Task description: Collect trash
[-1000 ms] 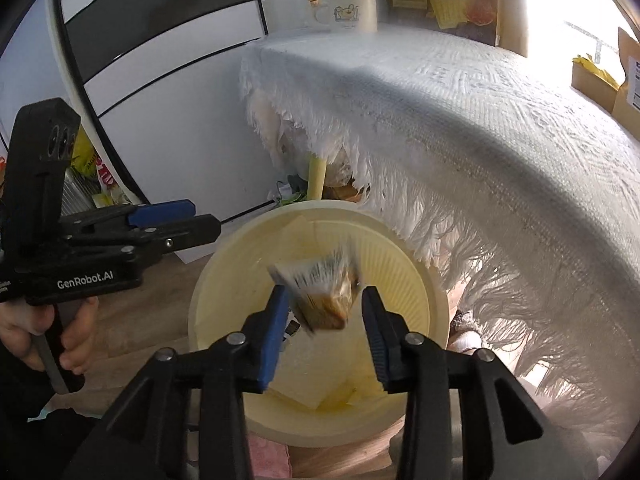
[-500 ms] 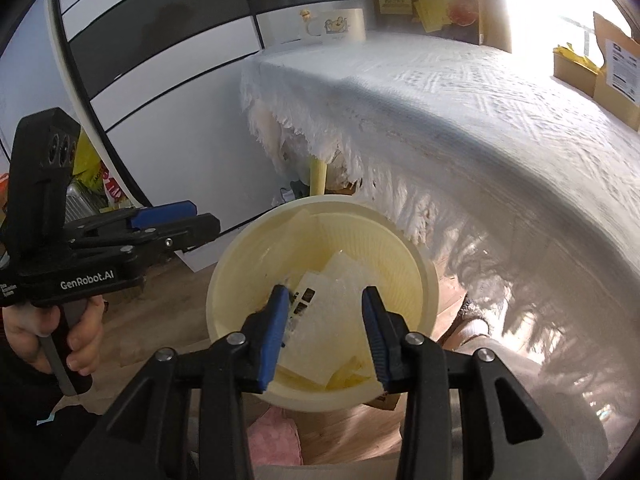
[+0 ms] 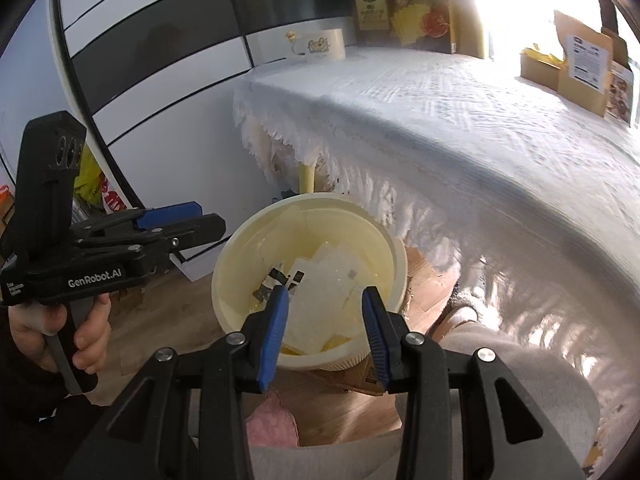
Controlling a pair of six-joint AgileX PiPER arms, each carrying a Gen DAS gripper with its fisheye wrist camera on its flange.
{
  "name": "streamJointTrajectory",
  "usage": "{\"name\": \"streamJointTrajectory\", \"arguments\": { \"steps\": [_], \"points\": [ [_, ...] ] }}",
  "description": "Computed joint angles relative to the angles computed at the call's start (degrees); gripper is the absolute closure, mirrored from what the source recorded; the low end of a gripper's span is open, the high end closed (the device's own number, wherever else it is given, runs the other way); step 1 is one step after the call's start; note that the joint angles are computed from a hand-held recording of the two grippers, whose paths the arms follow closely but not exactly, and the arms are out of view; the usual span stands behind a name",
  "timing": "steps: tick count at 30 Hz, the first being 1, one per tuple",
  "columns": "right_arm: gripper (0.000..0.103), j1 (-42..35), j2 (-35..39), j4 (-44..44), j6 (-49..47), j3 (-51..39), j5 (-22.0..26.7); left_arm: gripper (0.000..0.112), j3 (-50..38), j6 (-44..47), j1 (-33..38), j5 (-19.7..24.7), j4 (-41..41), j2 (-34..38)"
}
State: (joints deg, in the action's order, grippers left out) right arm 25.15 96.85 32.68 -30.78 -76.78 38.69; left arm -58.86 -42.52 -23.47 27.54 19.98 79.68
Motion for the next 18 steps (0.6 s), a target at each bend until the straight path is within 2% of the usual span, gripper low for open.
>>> {"name": "streamJointTrajectory", "arguments": {
  "steps": [10, 14, 18],
  "points": [
    [0.060, -4.2, -10.2, 2.0, -1.6, 8.4, -1.1, 0.053, 0.3, -8.4, -7.3, 1.1, 7.5, -1.7],
    [0.059, -5.2, -13.7, 1.1, -0.2, 10.1, -1.2, 0.048, 0.3, -11.1, -10.1, 1.7, 10.8, -3.1],
    [0.059, -6.1, -17.0, 0.5, 0.9, 11.4, -1.5, 0.038, -0.4, -13.9, -13.1, 2.8, 15.0, -4.3]
  ]
}}
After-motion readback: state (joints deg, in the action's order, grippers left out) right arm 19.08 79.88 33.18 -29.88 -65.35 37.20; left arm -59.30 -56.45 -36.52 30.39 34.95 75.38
